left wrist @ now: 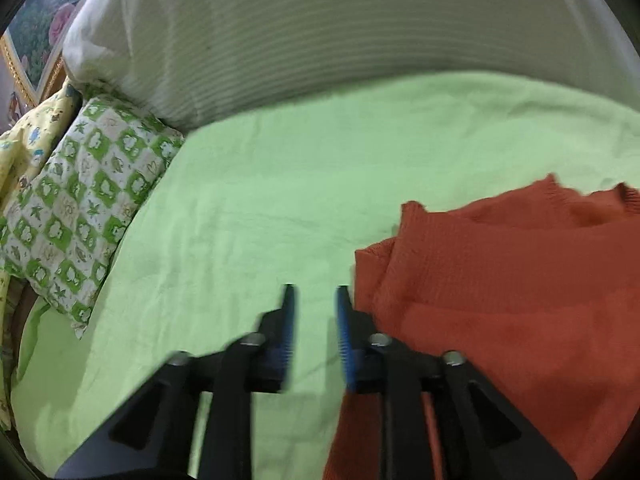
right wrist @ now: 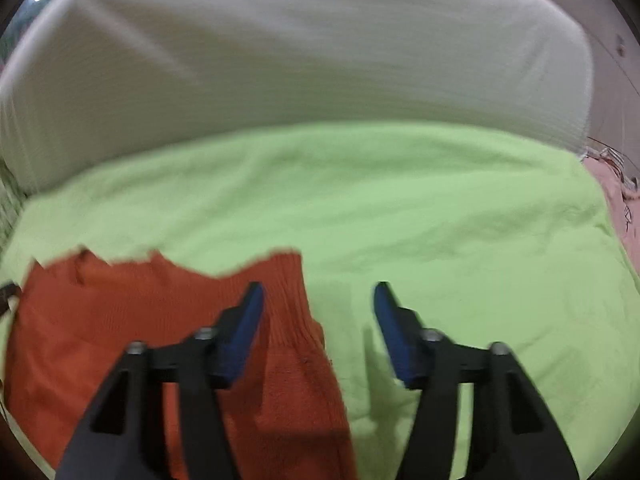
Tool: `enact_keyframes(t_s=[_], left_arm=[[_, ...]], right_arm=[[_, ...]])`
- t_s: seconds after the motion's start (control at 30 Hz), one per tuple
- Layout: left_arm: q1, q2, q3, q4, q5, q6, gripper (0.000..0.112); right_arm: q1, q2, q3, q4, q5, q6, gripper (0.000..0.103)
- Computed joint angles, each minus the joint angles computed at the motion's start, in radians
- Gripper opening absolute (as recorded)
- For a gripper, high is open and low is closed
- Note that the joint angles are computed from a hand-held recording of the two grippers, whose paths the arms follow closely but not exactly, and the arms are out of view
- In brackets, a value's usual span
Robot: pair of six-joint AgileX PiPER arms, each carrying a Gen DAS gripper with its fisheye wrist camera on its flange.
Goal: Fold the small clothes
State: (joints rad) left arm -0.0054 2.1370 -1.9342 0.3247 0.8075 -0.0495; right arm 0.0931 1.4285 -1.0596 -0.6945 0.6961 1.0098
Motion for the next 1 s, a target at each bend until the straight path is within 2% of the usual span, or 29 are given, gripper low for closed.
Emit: enact_keyframes(t_s=[0.03, 0.1, 0.23, 0.3, 0.47, 0.53, 0.6, 0.67, 0.73, 0.87, 0.9, 0.97, 1.0], left_arm=[[0.005, -0.039, 0.050, -0.009, -0.021, 0.004, 0.048], [0.024, -0.126, 0.163, -0.051, -0.065, 0.018, 0.059], [0.057, -0.257, 0.340, -0.223, -0.100, 0.130, 0.060], [0.068, -0.309, 0.413, -0.324, -0.091, 0.195, 0.060], [0.068, -0.409, 0.577, -0.317, -0.148, 0.093, 0.067], [0.099, -0.400, 0.580, -0.345, -0.144, 0.089, 0.068], [0.138, -0.376, 0.558, -0.415, -0.122, 0.120, 0.068], [0.157, -0.347, 0.527, -0.426, -0.102, 0.112, 0.069], [0.171, -0.317, 0.491, -0.433, -0.080, 0.121, 0.074], [0.227, -0.289, 0.450, -0.556, -0.014, 0.224, 0.076], [0.236, -0.288, 0.453, -0.576, -0.012, 0.240, 0.080], [0.255, -0.296, 0.477, -0.592, -0.018, 0.258, 0.081], [0.266, -0.301, 0.488, -0.604, -0.019, 0.270, 0.081]], right_arm=[[0.010, -0.043, 0.010, 0.015, -0.002, -0.003, 0.061], [0.039, -0.114, 0.031, 0.041, 0.001, -0.004, 0.061], [0.130, -0.269, 0.127, 0.133, -0.057, -0.010, 0.061], [0.199, -0.323, 0.186, 0.141, -0.090, 0.032, 0.061], [0.372, -0.334, 0.268, 0.088, -0.124, 0.203, 0.061], [0.449, -0.319, 0.279, 0.035, -0.095, 0.285, 0.061], [0.483, -0.317, 0.301, 0.011, -0.100, 0.334, 0.061], [0.458, -0.293, 0.303, 0.048, -0.144, 0.308, 0.061], [0.426, -0.310, 0.323, 0.088, -0.186, 0.265, 0.061], [0.447, -0.247, 0.305, 0.049, -0.236, 0.316, 0.061], [0.454, -0.226, 0.297, 0.048, -0.246, 0.318, 0.060], [0.469, -0.197, 0.291, 0.046, -0.266, 0.326, 0.046], [0.475, -0.182, 0.288, 0.051, -0.274, 0.325, 0.045]])
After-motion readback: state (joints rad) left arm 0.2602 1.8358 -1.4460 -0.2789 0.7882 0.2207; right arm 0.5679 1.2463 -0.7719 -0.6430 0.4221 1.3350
